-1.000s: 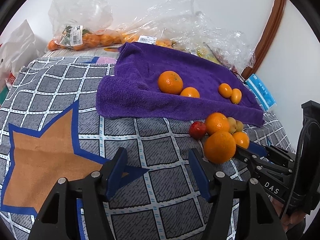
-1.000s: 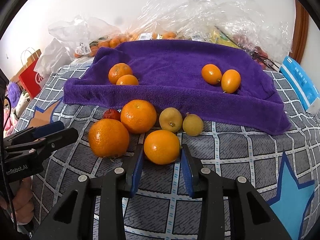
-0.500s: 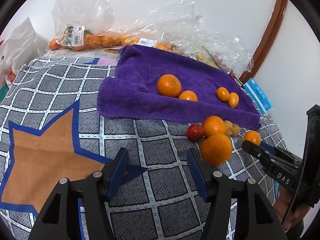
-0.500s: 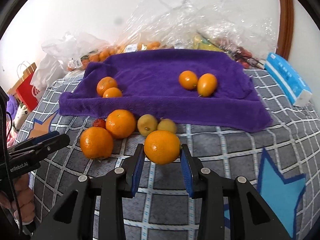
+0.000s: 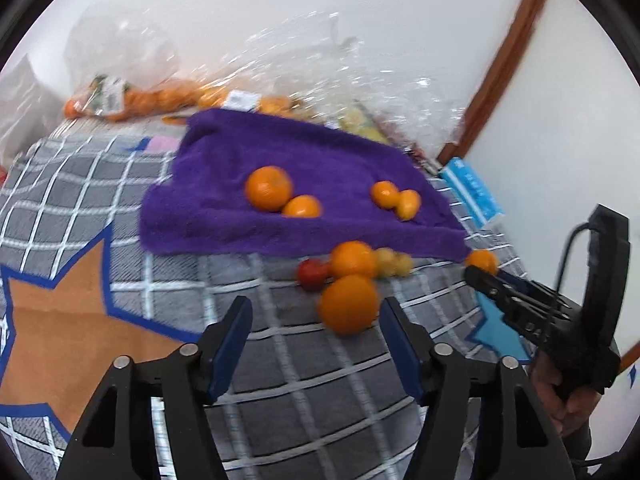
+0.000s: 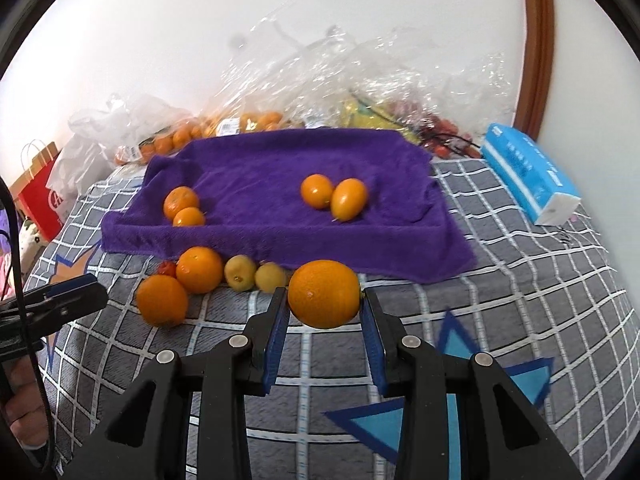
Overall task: Organize fruits
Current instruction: 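Close right tool on the round orange while left tool closes on the large orange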
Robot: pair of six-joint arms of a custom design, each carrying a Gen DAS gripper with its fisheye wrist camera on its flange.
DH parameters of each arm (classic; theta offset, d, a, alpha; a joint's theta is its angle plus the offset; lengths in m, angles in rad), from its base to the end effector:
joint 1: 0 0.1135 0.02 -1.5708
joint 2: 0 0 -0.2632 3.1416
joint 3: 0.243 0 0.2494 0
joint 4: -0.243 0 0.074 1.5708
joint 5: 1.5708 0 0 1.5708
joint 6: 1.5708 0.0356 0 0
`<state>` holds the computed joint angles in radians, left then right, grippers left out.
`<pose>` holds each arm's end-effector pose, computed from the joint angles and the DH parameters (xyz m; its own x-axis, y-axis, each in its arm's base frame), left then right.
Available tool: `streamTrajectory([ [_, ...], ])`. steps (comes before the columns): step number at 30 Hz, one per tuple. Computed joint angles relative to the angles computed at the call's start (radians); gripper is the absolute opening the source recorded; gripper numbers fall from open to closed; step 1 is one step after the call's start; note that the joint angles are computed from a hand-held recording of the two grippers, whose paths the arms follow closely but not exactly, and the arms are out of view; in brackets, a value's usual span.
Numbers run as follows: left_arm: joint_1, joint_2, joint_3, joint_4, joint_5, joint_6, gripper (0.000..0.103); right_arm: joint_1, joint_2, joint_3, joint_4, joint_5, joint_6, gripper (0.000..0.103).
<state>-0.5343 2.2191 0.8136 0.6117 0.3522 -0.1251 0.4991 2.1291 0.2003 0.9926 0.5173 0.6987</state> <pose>0.2978 -0.1905 0.0178 -0.6945 0.2748 -0.6650 0.6042 0.7246 -0.3315 0.1779 0.0769 0.0045 -0.6434 0.2860 -0.7101 0.3334 0.9397 0.0764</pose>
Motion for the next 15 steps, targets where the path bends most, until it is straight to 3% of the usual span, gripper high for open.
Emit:
streamTrajectory([
  [4, -0.058, 0.012, 0.039, -0.028, -0.063, 0.002, 0.065, -0.044, -0.006, -0.040, 0.044, -0.015, -0.008, 0.036],
  [15, -0.109, 0.100, 0.168, -0.148, -0.069, -0.014, 0.065, -0.150, 0.067, -0.073, 0.154, -0.074, -0.038, 0.036],
])
